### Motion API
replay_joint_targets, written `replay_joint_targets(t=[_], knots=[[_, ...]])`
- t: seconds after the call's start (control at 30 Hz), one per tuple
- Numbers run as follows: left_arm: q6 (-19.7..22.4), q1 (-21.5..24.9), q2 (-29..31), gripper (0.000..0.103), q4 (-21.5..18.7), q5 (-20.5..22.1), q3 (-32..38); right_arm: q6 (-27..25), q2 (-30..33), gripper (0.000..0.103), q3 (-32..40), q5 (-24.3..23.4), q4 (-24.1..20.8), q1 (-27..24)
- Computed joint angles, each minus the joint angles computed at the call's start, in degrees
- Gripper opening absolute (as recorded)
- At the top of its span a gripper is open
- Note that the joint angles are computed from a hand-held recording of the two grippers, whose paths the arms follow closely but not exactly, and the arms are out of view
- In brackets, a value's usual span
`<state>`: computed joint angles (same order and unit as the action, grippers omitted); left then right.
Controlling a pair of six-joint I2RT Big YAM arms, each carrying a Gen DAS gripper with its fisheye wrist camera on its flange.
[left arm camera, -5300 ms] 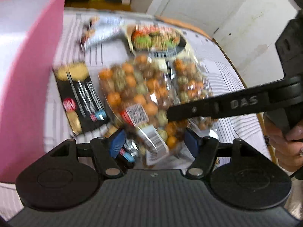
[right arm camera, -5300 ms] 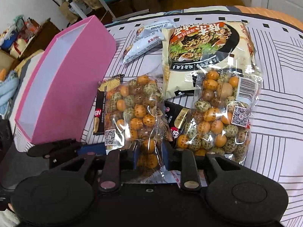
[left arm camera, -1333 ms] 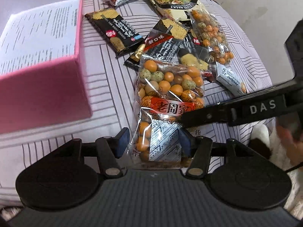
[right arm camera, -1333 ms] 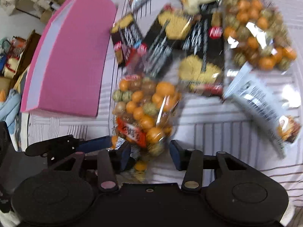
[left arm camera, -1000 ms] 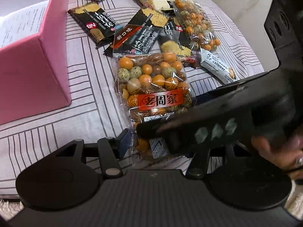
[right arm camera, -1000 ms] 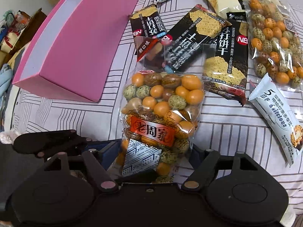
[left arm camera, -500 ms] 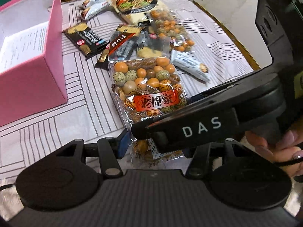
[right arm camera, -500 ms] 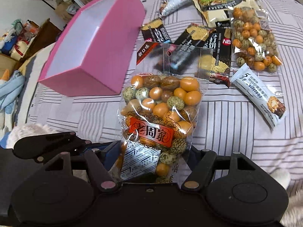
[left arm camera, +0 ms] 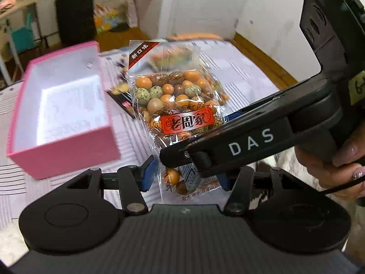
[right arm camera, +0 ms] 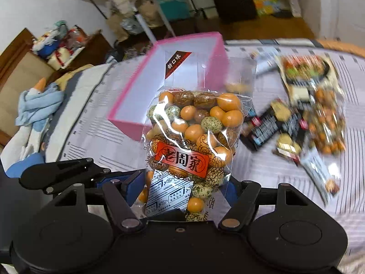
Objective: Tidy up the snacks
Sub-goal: 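Carry the peanut bag with the left tool over the pink box, then lower the peanut bag into the pink box and open the left tool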
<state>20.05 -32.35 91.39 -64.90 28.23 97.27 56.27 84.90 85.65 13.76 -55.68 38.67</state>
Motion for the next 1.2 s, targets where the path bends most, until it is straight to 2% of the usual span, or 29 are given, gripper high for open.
replay_joint_targets(t=[0.1,0.2,0.33,0.47,0.63,0.83,0.93,1.0,1.07,1.13,1.2], knots=[[-1.4,2.1,-0.7,0.052,2.9,1.5,0.4,-3.8,2.1,0.074,4.1,0.3,0.2,-1.0],[-3.1,3.8,0.3,0.052,4.8,1.9,2.6,-6.1,3.6,0.073,5.8,-0.7,3.9,-2.8],[-5.4,5.9,3.7,0.052,8.5,1.9,6.4,-7.4,6.6,0.072,6.7,-4.5,10.2,-6.5],[-7.1,7.4,10.3,0.052,10.0,2.6,12.7,-8.3,12.5,0.072,12.0,-9.7,10.0,-10.4],[-9.6,8.6,20.7,0.052,7.8,2.4,23.4,-8.5,22.0,0.071,22.5,-14.1,3.2,-13.6],[-11.7,8.7,34.6,0.053,-2.7,3.9,40.7,-9.9,30.1,0.069,32.0,-16.2,-4.8,-15.8],[-11.4,8.5,38.7,0.053,-7.2,4.0,46.5,-11.2,33.8,0.069,37.8,-15.1,-10.9,-15.9],[-10.8,8.2,42.4,0.053,-11.2,4.2,52.8,-12.2,35.6,0.069,41.3,-13.2,-14.6,-15.6],[-11.4,7.9,43.8,0.053,-12.2,4.3,54.9,-14.0,37.0,0.070,44.1,-10.3,-17.4,-14.9],[-12.0,7.7,46.8,0.053,-14.1,4.0,59.8,-15.5,38.3,0.070,46.1,-8.8,-19.5,-14.6],[-11.9,7.1,46.2,0.054,-13.7,1.3,58.5,-16.0,38.8,0.069,47.2,-7.8,-20.8,-14.3]])
